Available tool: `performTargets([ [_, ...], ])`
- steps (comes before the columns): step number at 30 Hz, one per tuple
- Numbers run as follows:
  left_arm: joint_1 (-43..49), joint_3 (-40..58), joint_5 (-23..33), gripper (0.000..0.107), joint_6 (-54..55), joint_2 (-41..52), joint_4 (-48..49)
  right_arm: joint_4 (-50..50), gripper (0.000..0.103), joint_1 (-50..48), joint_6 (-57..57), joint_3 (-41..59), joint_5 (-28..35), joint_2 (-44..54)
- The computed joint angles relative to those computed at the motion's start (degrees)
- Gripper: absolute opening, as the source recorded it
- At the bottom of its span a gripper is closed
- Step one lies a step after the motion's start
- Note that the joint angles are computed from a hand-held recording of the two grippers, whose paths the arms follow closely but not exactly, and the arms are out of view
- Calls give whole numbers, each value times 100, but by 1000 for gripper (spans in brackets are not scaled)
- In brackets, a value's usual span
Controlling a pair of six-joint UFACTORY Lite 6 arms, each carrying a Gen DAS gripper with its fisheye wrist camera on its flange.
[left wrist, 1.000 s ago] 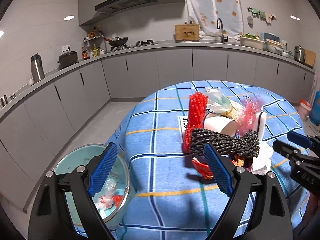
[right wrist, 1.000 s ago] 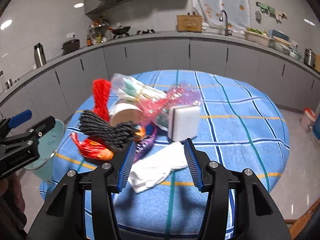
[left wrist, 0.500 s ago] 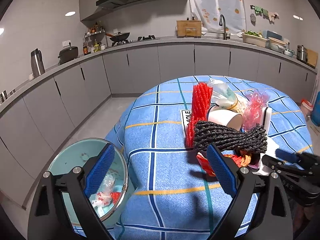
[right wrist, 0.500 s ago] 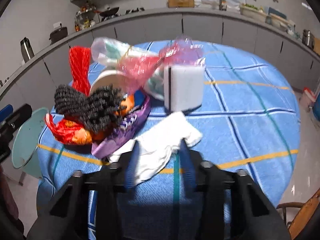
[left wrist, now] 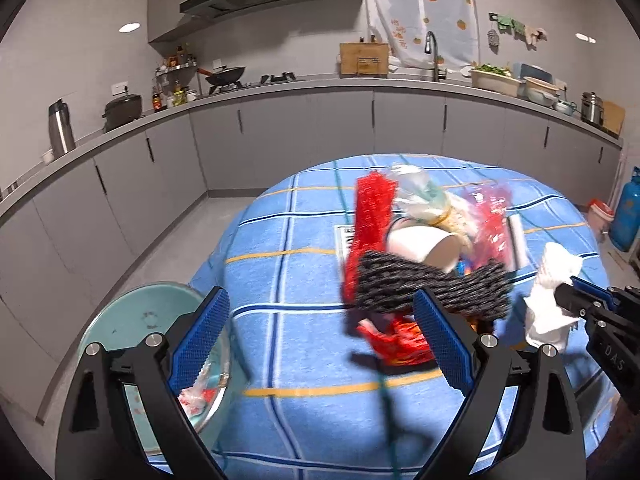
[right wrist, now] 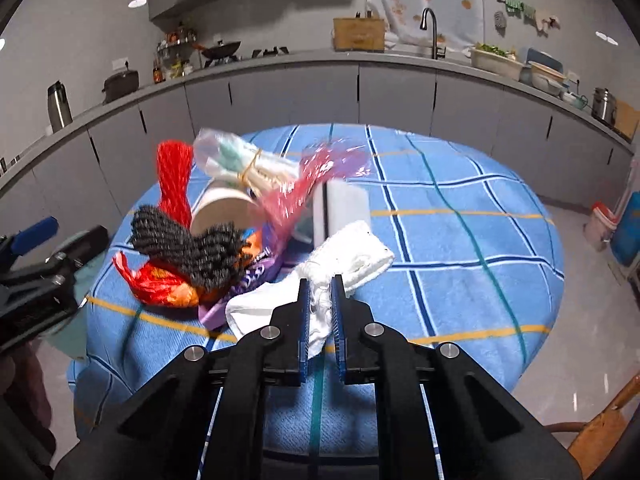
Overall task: Collect trash
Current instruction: 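Grasp the black mesh net with the left gripper while the right gripper holds the tissue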
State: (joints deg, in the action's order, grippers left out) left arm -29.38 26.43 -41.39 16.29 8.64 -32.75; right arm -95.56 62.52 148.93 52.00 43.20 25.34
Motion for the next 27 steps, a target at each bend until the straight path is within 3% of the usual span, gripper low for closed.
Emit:
performTargets([
  [4,-209,482,5,91,210,466,-206,63,11,47,-49,-55,135,-66],
  [13,-25,1444,442,89,-354,1465,466,7,11,6,-40,-57,245,-29],
  [15,94,1571,632,64,-611,1579,861,-69,11,-6,23,-42,234,4],
  [17,119,1588,708,51,-776,1603,1117,-115,11,-16,44,-22,231,33],
  [18,106,1584,728,37,-786,1604,1173,-121,11,10,90,-32,244,46],
  [20,103,1556,830,27,-931,1562,1423,-153,11,8,104,-17,231,60],
  [22,84,1463,836,9,-995,1462,1557,-101,11,63,69,-25,266,36],
  [27,37,1153,836,1,-1171,1030,1873,42,11,188,-45,-67,450,-97],
])
